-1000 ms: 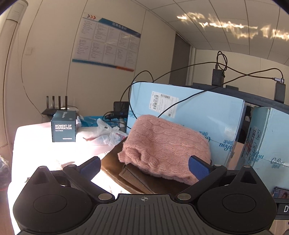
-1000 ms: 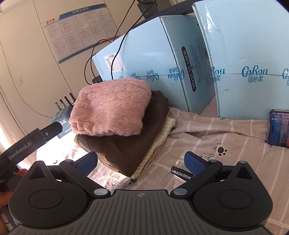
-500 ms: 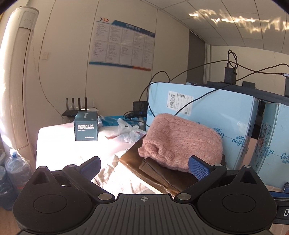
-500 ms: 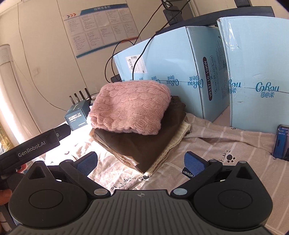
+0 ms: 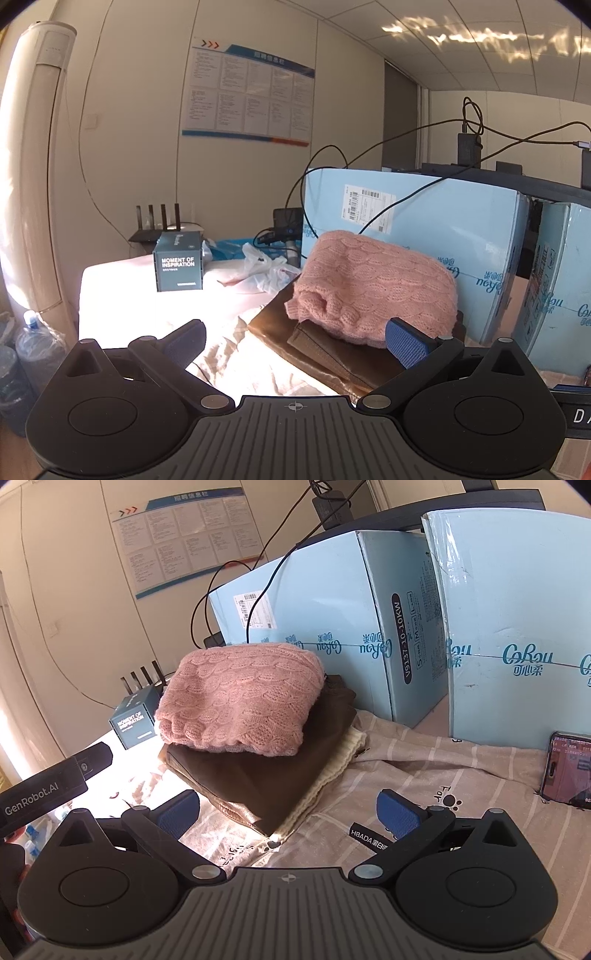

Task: Fold clothes

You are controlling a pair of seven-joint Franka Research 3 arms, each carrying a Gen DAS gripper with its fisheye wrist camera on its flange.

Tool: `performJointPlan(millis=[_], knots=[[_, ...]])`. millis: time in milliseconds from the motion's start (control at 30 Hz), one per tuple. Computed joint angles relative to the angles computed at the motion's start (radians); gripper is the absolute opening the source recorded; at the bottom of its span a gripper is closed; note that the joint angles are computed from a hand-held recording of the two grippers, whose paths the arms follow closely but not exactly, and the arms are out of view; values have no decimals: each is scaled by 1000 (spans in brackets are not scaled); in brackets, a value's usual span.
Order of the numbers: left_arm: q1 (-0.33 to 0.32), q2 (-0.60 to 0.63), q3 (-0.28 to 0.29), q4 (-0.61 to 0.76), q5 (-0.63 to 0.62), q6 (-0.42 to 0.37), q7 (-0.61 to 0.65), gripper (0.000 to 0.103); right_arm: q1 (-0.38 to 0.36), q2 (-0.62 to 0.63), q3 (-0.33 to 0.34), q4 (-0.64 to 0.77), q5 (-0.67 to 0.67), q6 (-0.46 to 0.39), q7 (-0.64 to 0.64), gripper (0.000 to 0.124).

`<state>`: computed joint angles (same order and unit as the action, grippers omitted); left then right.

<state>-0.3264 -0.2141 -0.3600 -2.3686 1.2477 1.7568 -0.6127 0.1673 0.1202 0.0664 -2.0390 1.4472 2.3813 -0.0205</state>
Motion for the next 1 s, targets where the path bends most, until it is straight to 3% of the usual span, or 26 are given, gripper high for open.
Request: performJointPlan(millis=[1000], knots=[[-2, 0, -1, -2, 7, 18, -2, 103, 7, -4, 2, -8, -4, 16, -9, 103]])
